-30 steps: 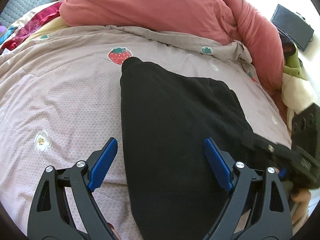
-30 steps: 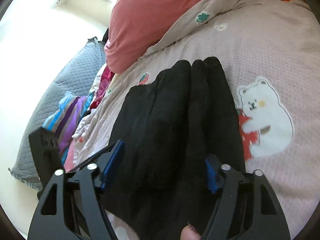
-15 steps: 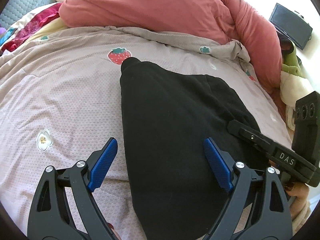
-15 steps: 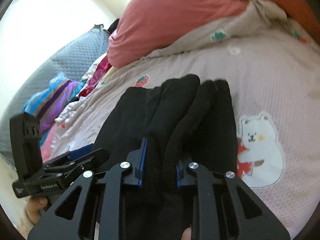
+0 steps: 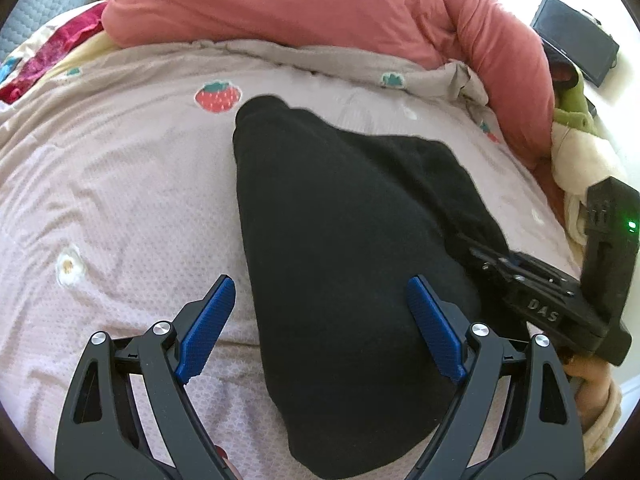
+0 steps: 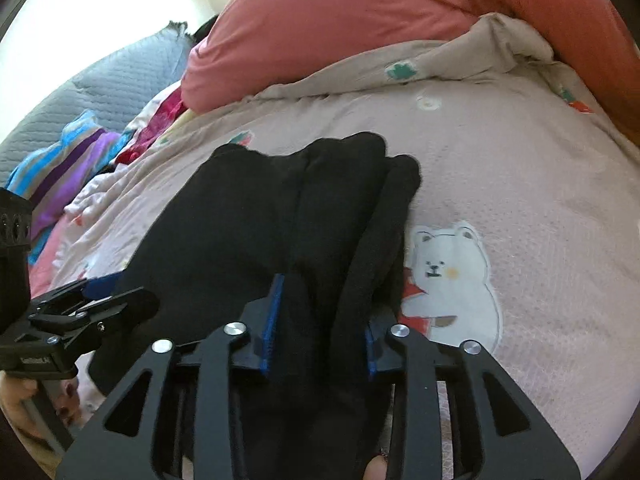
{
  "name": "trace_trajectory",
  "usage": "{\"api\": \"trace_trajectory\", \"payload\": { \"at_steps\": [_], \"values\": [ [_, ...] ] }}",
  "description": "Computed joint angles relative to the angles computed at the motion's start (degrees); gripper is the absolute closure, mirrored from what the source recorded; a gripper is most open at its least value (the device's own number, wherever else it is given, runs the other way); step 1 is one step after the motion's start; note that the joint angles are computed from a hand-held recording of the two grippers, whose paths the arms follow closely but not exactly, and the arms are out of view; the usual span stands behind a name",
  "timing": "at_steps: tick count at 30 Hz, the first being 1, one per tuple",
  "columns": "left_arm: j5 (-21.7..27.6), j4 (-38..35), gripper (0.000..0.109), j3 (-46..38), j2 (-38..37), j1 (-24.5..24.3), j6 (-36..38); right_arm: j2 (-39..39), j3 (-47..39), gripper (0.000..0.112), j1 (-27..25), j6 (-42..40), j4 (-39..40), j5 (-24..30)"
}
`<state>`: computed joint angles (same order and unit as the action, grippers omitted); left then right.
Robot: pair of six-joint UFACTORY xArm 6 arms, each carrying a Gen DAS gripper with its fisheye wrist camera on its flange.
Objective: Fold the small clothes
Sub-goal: 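Open the right tool and withdraw both tools from the folded shirt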
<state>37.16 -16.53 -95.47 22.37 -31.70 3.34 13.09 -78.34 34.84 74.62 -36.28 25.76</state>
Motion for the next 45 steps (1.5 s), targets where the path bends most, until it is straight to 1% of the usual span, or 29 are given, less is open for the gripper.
{"api": "trace_trajectory", "payload": {
  "at_steps": [3, 4, 5, 10, 11, 12, 13, 14, 17, 19, 20, 21, 23, 26, 31, 35, 39, 45],
  "values": [
    [-0.5, -0.9, 0.028, 1.1, -0.6, 0.2, 0.4, -0.6, -0.2, 0.065, 1.1, 4.3, -3.9, 3.4],
    [-0.6, -0.9, 0.028, 1.4, -0.8, 0.2, 0.4, -0.9, -0.6, 0.062, 1.8, 5.6, -5.3, 5.6],
    [-0.9, -0.5, 0.028, 1.8, -1.2, 0.2, 0.3, -1.0, -0.9, 0.055, 2.3, 6.4, -6.1, 7.3],
    [-2.7, 0.8, 0.028, 4.1, -3.1, 0.1, 0.0, -2.7, -1.4, 0.054, 5.2, 9.1, -10.3, 13.7],
    [-3.0, 1.1, 0.028, 4.6, -3.6, 0.2, -0.2, -3.2, -1.3, 0.044, 5.6, 9.4, -10.8, 15.0],
    [-3.2, 1.1, 0.028, 5.0, -4.0, 0.2, -0.1, -3.8, -1.3, 0.039, 6.5, 10.5, -12.3, 16.8],
    [-3.4, 1.0, 0.028, 5.4, -4.4, 0.2, -0.1, -4.5, -1.0, 0.037, 7.1, 11.4, -13.7, 17.5],
    [-3.8, 0.9, 0.028, 6.0, -5.0, 0.3, 0.1, -5.0, -0.9, 0.036, 7.7, 12.0, -14.6, 18.5],
    [-4.9, 0.1, 0.027, 7.8, -6.9, 0.6, 0.7, -6.9, -0.3, 0.026, 9.7, 14.4, -17.7, 21.9],
    [-5.6, -0.3, 0.022, 8.8, -8.0, 0.7, 1.0, -7.7, -0.4, 0.022, 11.1, 15.6, -19.6, 24.6],
    [-6.3, -0.6, 0.019, 9.7, -9.0, 0.8, 1.4, -7.8, -0.8, 0.017, 12.1, 16.2, -20.5, 26.5],
    [-7.0, -0.5, 0.017, 10.5, -9.9, 0.8, 1.6, -8.1, -1.0, 0.016, 13.1, 16.9, -21.7, 28.2],
    [-8.2, 0.4, 0.015, 11.9, -11.4, 0.9, 1.4, -8.5, -1.3, 0.016, 14.4, 17.3, -22.9, 29.9],
    [-9.6, 0.2, 0.015, 14.2, -14.0, 1.1, 2.3, -8.7, -2.2, 0.014, 16.9, 18.0, -24.8, 33.5],
    [-12.1, 1.9, 0.015, 18.7, -18.2, 1.5, 2.1, -8.3, -3.8, 0.014, 20.0, 18.0, -26.3, 37.7],
    [-13.4, 1.3, 0.015, 22.2, -21.4, 2.0, 3.4, -7.4, -5.5, 0.014, 22.4, 17.5, -27.3, 40.8],
    [-14.2, 2.2, 0.015, 25.2, -24.0, 2.4, 3.3, -8.0, -4.9, 0.014, 23.5, 19.6, -27.1, 39.9],
    [-15.3, 2.2, 0.015, 30.1, -27.9, 2.9, 4.2, -7.4, -4.8, 0.014, 25.0, 21.2, -25.0, 40.1]
  ]
}}
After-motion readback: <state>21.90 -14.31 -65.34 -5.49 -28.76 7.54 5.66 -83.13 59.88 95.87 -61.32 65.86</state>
